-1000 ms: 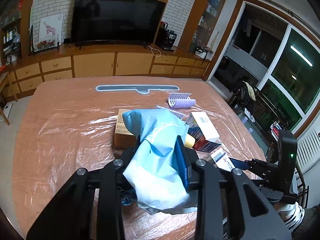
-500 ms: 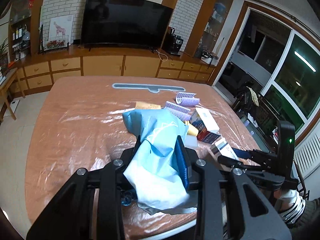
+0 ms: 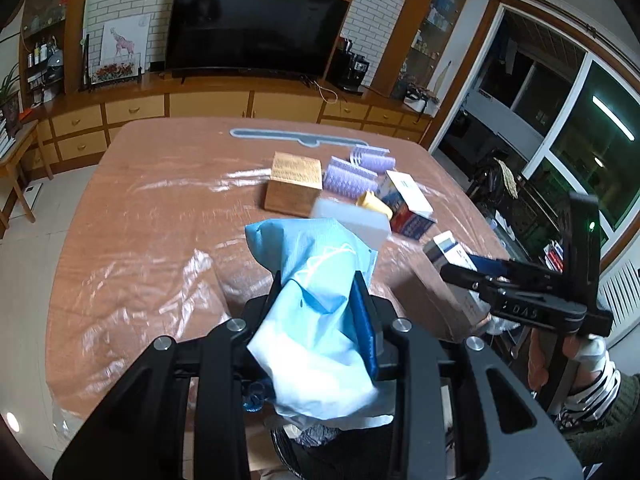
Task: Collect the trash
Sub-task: 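Carry the mask and medicine box with both tools over the black trash bin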
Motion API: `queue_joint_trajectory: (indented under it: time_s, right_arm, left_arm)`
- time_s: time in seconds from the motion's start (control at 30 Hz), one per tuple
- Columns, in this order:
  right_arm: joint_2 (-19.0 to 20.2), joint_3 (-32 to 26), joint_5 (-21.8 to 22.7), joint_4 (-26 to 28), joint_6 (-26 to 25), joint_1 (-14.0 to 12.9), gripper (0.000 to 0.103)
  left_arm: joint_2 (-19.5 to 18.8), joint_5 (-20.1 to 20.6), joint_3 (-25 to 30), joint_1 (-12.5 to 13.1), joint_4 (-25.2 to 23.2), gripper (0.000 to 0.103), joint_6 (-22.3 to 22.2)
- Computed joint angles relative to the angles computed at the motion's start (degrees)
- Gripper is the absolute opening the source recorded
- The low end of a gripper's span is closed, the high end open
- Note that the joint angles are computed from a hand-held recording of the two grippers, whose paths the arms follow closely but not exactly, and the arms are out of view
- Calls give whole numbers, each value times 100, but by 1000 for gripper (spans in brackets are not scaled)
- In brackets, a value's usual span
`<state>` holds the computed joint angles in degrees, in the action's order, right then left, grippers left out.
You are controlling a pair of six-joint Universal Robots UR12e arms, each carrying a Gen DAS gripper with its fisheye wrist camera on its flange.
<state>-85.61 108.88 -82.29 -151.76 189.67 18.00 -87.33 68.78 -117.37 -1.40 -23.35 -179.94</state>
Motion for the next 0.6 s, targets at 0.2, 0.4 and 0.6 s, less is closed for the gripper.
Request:
queue_joint_trajectory:
  time_s: [0.2, 0.4, 0.6]
  right_arm:
    - [-182, 116, 150, 47, -134, 19, 50]
    - [-380, 275, 257, 92, -201, 53, 50]
    - [-546, 429, 352, 108, -167, 44, 50]
  left_arm:
    - [77, 28, -78, -44, -132, 34, 164]
    - [187, -30, -200, -99, -226, 34, 233]
    - [319, -86, -330, -172, -283, 34, 290]
